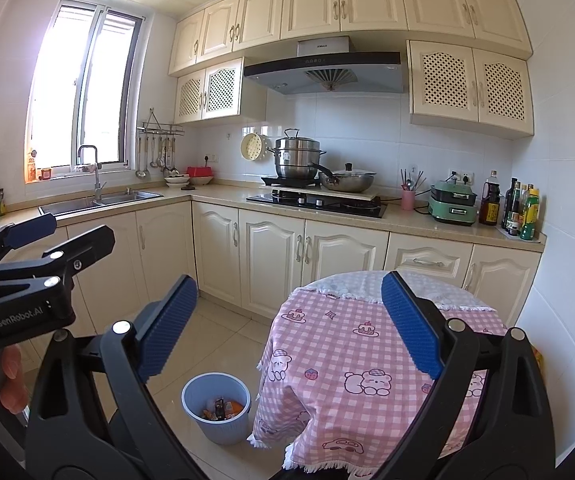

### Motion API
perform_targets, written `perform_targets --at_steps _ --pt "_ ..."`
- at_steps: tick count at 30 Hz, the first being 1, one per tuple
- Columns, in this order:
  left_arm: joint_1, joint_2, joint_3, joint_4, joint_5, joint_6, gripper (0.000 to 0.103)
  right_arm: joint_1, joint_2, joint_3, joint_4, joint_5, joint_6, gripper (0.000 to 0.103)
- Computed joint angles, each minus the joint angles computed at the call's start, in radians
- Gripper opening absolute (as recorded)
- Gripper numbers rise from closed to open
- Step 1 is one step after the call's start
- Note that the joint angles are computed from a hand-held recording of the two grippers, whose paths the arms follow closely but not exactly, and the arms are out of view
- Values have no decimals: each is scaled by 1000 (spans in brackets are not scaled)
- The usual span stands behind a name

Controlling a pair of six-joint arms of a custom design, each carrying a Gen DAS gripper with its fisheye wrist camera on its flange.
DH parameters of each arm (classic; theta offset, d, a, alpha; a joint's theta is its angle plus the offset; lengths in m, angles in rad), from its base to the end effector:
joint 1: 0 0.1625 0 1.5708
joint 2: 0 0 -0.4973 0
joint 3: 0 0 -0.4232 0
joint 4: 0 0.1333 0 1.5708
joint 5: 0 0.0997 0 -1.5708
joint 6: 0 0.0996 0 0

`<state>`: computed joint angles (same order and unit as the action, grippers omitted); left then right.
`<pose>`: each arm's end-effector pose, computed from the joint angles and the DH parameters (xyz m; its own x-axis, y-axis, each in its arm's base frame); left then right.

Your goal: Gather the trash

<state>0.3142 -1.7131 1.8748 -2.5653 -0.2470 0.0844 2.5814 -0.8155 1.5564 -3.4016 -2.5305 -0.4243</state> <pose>-0.3400 -0.3522 0.6440 -0.7012 0.0283 -0.7124 0.7015 0.2063 -0.6822 0.6628 -0.3547 0.3009 -0.6771 -0.1925 0.7103 -0.7359 0.1827 -0.6520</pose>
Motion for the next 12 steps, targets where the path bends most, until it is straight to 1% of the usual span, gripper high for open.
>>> perform_targets --at_steps 5,7,9,12 --pt "20 1 -8 25 -15 -6 91 -12 -3 3 10 9 10 92" --pt "34 2 -12 40 -28 -12 91 -23 -6 8 19 16 26 93" --pt "54 6 -19 68 -37 -29 91 -36 -10 12 33 23 42 93" --pt "99 17 -34 135 -47 -85 91 -57 -14 18 57 24 66 93"
